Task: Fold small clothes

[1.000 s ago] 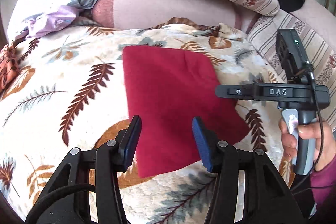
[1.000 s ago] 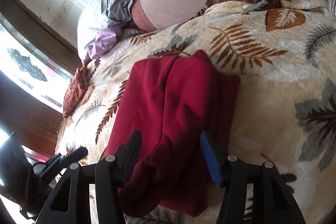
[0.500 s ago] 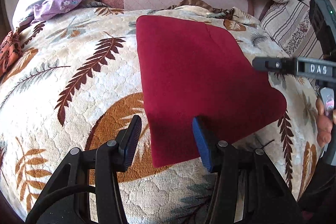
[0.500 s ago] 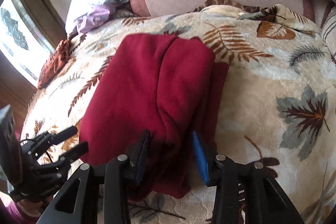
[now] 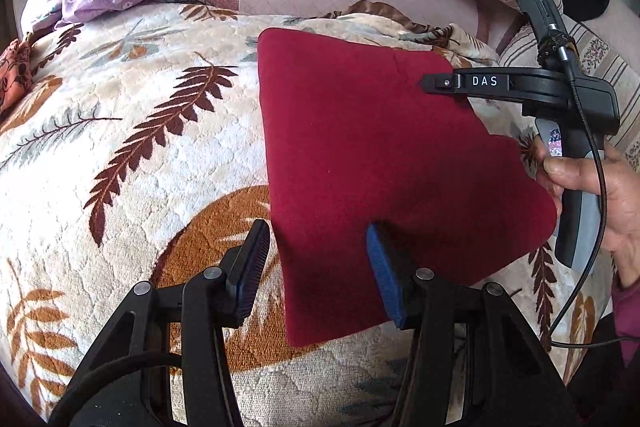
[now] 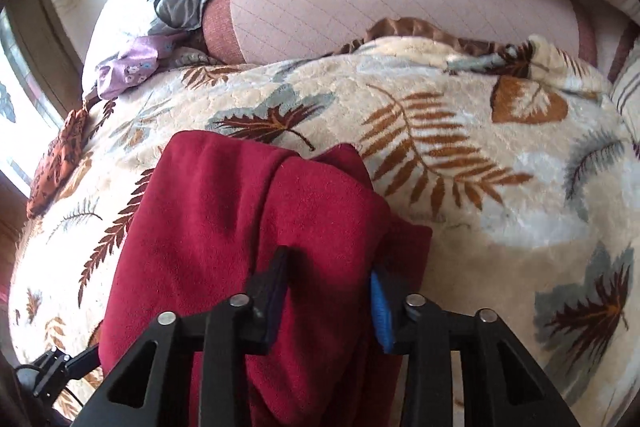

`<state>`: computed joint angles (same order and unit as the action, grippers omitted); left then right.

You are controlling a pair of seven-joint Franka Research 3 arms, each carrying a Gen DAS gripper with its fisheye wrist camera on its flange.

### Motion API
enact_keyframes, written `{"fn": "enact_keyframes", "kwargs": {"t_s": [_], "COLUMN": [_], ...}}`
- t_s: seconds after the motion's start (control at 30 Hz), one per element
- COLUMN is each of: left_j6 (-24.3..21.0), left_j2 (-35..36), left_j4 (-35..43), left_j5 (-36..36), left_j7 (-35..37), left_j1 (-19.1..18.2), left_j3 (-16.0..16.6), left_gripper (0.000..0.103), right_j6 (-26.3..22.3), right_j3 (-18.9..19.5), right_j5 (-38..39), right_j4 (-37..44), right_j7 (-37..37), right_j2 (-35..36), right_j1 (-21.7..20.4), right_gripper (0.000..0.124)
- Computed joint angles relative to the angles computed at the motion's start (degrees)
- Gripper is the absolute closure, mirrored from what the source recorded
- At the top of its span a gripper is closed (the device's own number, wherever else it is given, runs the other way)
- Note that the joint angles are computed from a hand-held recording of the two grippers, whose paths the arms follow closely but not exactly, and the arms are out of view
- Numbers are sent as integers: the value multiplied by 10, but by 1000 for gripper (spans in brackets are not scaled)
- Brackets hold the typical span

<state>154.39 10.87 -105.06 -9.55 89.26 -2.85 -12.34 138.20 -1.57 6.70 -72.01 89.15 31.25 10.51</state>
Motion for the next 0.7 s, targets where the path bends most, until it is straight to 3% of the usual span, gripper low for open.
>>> {"fn": "enact_keyframes", "kwargs": {"t_s": [0.07,0.2,0.27,0.37,0.43,0.6,0.7], "left_j6": [6,13,14,15,16,24,26], "left_j2": [1,3,2,2,1,-3,-3], "left_j4": [-1,-2,-4,-4,-6,-14,-14], "left_j5": [14,41,46,51,56,75,83], "left_j7": [-9,-30,-33,-37,-39,-53,-58], "left_j1": [-5,-10,-9,-9,-10,-13,-14], "left_j3": [3,7,6,6,6,9,9], "left_gripper": [51,48,48,48,48,48,48], "right_j6": [29,1,13,-23,4,70,98], "right_j3": [-20,-35,-32,-20,1,32,20], "right_j5": [-46,-84,-84,-62,-27,57,46], "right_j4": [-7,29,10,3,-55,-199,-257], "right_j7": [1,18,23,28,6,-57,-43], "right_j2": [-2,31,18,-8,-53,-153,-178], "right_j1": [20,29,25,15,1,-14,-1], "right_gripper": [104,104,103,86,76,75,75]}}
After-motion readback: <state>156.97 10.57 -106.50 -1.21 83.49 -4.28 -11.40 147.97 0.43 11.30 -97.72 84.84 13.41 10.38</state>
